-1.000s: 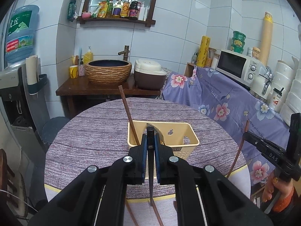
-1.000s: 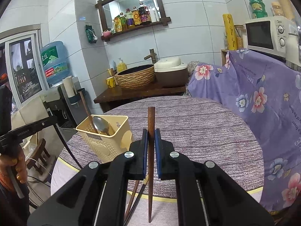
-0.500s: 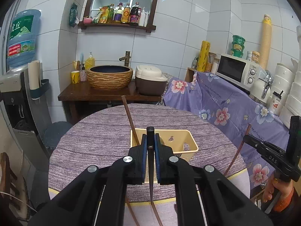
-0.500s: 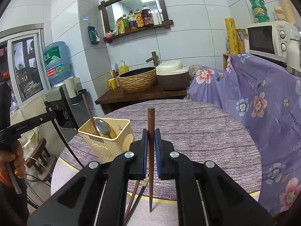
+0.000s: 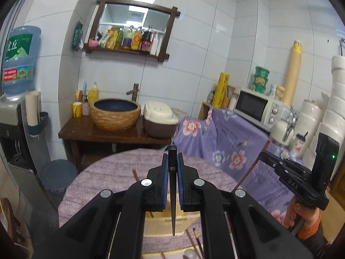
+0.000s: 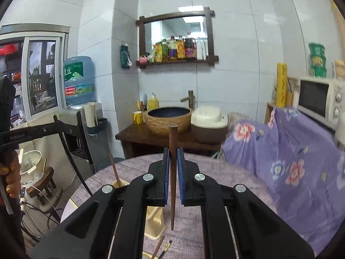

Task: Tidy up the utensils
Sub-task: 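Lower both chopsticks into the cream holder and open both grippers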

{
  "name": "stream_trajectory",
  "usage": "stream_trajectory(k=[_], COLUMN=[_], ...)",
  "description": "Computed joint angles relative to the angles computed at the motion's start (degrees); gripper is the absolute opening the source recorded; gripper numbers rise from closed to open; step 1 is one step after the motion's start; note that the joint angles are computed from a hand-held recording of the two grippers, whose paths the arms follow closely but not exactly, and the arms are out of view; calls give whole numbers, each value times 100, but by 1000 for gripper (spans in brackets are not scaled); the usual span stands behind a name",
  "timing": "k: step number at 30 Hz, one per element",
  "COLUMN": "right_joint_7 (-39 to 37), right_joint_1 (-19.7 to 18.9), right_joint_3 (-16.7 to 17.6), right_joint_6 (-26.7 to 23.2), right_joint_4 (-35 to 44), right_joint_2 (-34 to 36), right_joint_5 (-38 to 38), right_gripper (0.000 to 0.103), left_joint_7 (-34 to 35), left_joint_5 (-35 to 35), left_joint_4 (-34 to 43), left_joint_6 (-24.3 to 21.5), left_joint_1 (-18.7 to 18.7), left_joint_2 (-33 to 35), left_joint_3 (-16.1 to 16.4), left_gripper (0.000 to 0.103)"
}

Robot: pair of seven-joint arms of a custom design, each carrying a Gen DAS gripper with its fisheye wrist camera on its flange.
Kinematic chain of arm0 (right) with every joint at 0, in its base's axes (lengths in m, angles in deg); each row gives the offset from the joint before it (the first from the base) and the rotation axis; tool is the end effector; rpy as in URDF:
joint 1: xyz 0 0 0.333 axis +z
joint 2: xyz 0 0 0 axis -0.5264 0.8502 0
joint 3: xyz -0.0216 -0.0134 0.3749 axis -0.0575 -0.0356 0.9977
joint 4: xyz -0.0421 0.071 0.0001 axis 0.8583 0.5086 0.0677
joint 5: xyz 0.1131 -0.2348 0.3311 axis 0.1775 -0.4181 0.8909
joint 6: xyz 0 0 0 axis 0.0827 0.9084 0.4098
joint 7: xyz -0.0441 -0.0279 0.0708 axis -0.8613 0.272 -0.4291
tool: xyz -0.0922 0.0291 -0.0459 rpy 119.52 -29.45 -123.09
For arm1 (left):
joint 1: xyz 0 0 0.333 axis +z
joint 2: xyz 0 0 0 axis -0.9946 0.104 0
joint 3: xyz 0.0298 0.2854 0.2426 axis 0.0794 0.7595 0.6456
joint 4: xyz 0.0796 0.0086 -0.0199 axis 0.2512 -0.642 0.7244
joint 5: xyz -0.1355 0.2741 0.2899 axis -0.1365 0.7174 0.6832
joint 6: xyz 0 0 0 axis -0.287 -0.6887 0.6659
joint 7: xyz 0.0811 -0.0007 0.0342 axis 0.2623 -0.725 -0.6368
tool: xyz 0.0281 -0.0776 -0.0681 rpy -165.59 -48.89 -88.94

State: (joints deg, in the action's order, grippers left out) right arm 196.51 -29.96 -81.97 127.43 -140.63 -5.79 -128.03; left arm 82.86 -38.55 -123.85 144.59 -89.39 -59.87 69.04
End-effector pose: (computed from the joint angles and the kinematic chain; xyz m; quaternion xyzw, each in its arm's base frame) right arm 0.5347 0.1674 0.6898 -0.5760 0.5471 -0.3997 0.4573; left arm 0.5697 -0.0545 0.7037 -0.4488 0.6799 -0.5401 0.2112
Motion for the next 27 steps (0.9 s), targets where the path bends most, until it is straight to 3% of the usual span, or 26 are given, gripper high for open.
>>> stream_trajectory(k=[2, 6, 10, 15, 21, 27], right_joint_7=[-344, -339, 74, 1160, 1825, 2132], right_joint_1=[92, 118, 156, 363, 742, 862], right_joint_3=[-24, -6, 10, -135, -476, -723], right_joint_6=[-18, 144, 310, 332, 213, 378], right_joint_4=[274, 694, 907, 977, 889, 801], right_joint_2=[80, 238, 442, 787, 1110, 1360], right_joint_5=[277, 378, 130, -783, -1307, -1309], right_gripper=[8, 8, 8, 8, 8, 8], left_joint_7=[-39, -132, -150, -187, -561, -814], left_joint_5=[-42, -22, 45, 25, 273, 491], left_joint_4=[202, 518, 609, 553, 435, 277], left_joint_6=[80, 440, 745, 1230, 1303, 1288], left_joint_1=[-9, -35, -49, -40, 98, 213], left_joint_2=[58, 256, 471, 814, 1196, 1365], left_joint_3=[-15, -118, -215, -375, -540, -662], left_gripper=[9, 9, 9, 9, 8, 9])
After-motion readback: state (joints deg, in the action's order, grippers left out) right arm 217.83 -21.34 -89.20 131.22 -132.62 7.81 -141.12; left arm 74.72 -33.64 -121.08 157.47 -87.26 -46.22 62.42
